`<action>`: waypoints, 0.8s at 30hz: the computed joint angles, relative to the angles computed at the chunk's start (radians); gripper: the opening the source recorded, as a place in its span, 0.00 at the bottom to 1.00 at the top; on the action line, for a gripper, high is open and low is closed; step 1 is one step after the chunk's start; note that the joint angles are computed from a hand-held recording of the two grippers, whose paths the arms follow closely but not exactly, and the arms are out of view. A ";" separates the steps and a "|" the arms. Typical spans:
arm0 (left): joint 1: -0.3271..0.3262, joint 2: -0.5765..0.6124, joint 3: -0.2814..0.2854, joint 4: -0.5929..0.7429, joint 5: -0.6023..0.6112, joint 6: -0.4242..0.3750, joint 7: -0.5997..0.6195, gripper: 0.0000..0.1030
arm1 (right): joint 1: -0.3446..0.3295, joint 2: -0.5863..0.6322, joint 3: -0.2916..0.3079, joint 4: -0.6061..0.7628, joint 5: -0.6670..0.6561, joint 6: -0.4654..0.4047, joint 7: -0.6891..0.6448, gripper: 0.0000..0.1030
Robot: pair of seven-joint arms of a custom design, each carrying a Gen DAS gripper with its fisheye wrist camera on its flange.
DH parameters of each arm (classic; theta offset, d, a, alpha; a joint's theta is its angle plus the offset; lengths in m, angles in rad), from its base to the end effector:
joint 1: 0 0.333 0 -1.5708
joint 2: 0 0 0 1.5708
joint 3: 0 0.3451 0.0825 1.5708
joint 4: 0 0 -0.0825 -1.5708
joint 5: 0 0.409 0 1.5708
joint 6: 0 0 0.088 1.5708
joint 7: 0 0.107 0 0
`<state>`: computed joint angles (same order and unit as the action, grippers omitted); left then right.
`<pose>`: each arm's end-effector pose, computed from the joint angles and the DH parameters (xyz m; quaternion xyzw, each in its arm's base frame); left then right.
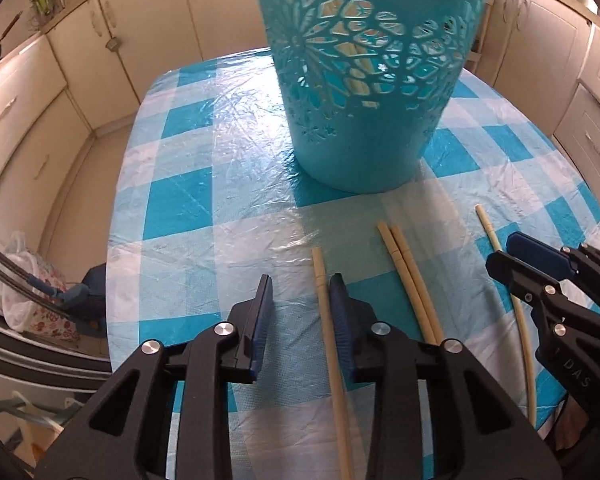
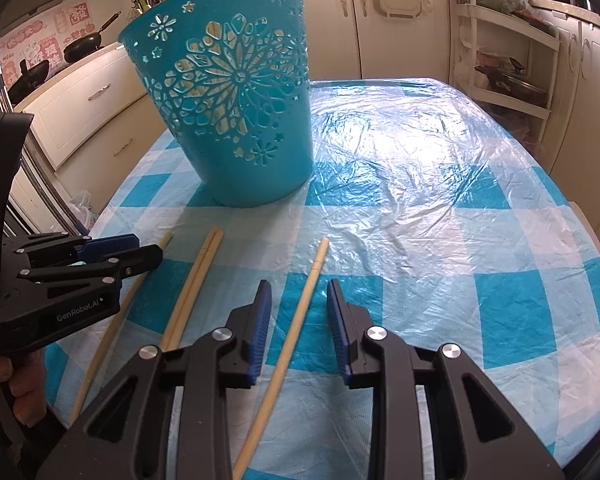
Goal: Organize utensils
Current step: 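Grasp a chopstick with the left tool and drop it into the basket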
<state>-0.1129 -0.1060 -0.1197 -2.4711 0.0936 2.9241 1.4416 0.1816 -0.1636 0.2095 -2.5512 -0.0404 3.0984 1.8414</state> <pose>0.5067 -0.1266 0.4062 -0.6113 0.7416 -0.2100 0.1797 0.4623 0.1960 0.4196 -0.7172 0.6045 -0.1736 0.3001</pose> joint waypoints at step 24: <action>-0.592 -0.322 0.511 -0.128 -0.429 0.255 0.404 0.05 | -0.246 -0.024 0.186 0.015 -0.562 -0.029 0.437 0.27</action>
<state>-0.7045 -0.4276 0.3915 -2.5996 -0.3351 3.1791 1.8454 -0.0647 -0.1877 0.3957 -2.5359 -0.6020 3.0691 2.2783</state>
